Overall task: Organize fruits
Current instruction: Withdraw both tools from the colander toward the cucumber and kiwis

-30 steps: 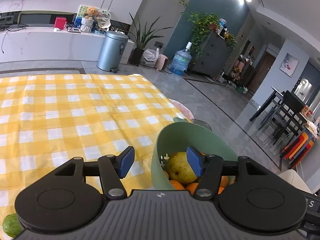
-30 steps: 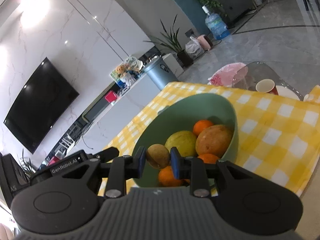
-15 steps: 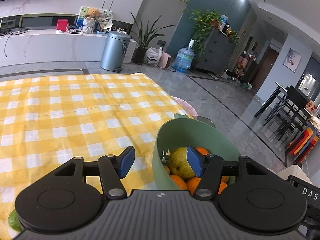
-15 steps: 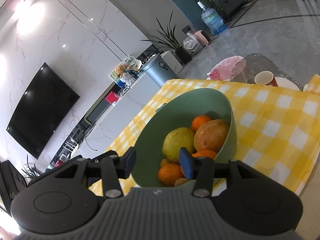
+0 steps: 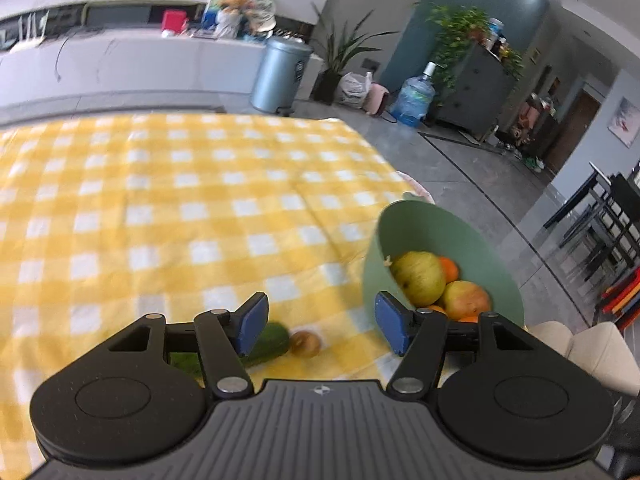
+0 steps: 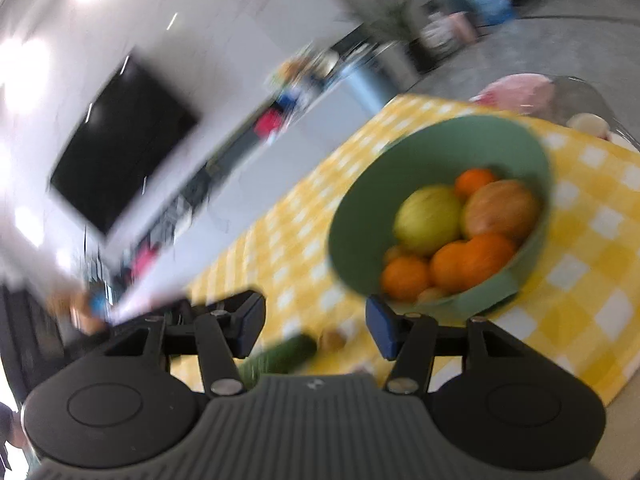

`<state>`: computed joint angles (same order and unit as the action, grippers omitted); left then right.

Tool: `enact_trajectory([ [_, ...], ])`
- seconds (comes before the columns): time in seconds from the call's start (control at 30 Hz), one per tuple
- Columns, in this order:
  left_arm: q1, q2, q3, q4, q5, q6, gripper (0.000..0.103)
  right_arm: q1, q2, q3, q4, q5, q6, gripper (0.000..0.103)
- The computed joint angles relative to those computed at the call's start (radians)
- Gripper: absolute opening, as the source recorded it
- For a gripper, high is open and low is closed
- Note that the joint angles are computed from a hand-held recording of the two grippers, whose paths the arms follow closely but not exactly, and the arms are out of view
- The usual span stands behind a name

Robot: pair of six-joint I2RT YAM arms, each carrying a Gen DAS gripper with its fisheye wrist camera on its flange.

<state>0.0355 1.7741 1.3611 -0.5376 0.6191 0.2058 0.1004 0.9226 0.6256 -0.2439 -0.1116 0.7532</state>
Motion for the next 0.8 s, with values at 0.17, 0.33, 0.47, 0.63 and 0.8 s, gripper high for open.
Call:
enact_trajectory([
  [0.17,0.037,0.045,0.042,-0.1,0.035,0.124,0.072,0.168,0.181,0.161,-0.175,0.171,-0.083,0.041],
  [0.33,0.027,0.049,0.032,-0.124,-0.016,0.223,0.072,0.22,0.257,0.213,-0.236,0.232,-0.124,0.041],
  [0.47,0.018,0.036,-0.007,-0.099,-0.077,0.273,0.072,0.228,0.346,0.278,-0.309,0.237,-0.139,0.041],
  [0.63,0.038,0.057,0.014,-0.127,-0.091,0.312,0.072,0.247,0.426,0.339,-0.352,0.244,-0.198,0.041],
  [0.8,0.067,0.115,0.067,-0.166,-0.079,0.296,0.071,0.26,0.525,0.415,-0.399,0.269,-0.215,0.036],
])
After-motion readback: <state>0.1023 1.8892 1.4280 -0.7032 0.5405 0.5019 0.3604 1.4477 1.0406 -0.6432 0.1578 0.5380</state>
